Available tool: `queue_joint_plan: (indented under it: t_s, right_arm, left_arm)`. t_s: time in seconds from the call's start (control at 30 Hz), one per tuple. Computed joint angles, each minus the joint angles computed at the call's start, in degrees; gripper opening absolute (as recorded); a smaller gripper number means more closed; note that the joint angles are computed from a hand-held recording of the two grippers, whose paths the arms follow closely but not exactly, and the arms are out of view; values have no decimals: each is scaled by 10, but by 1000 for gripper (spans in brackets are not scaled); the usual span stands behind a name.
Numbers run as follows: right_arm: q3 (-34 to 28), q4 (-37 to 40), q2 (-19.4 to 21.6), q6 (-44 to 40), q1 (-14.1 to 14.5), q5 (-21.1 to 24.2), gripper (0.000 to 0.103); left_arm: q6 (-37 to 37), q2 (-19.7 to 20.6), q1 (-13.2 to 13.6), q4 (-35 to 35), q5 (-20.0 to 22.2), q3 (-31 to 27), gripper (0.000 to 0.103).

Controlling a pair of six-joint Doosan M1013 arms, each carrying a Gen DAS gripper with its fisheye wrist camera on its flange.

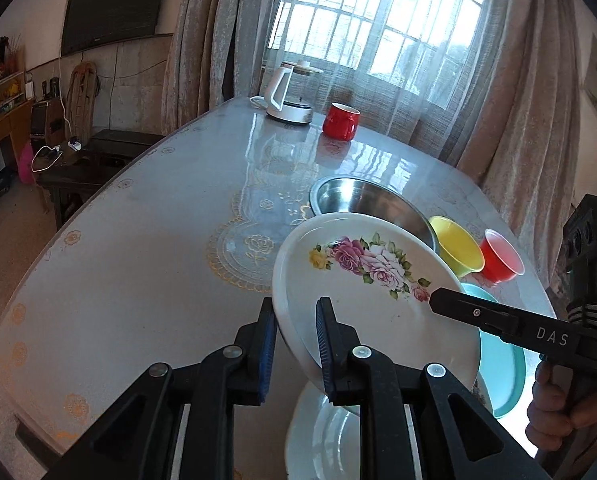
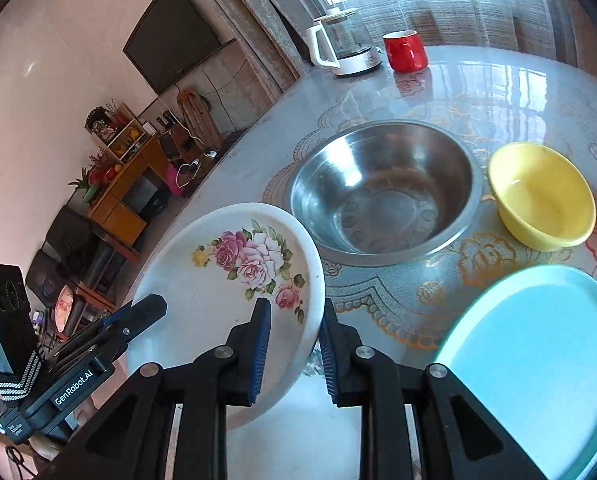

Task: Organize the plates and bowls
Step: 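Lift the rose-print plate with the right tool and carry it over the teal plate, then lower the rose-print plate onto the teal plate and open the right tool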

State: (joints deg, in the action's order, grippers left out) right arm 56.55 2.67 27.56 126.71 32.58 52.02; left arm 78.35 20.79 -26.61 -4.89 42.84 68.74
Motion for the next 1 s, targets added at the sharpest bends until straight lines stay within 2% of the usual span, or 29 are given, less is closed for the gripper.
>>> queue_joint_plan:
  t_s: [0.2,0.47,0.63,1.0]
  right_arm:
    - [97,-56,-68,80,-7,-38,24]
    - [194,-128,-137,194,-24,-54,24]
    - [225,-150,-152,242,-34,-43,24]
    - [247,-132,-151,245,-45,-39,24]
  left_arm:
    - [64,13,-31,-45,20,-23,19]
    - [115,43,-78,-40,59,-73,21]
    - [125,71,-96,-27,100,-108,21]
    - [113,106,-109,16,173,-149,21]
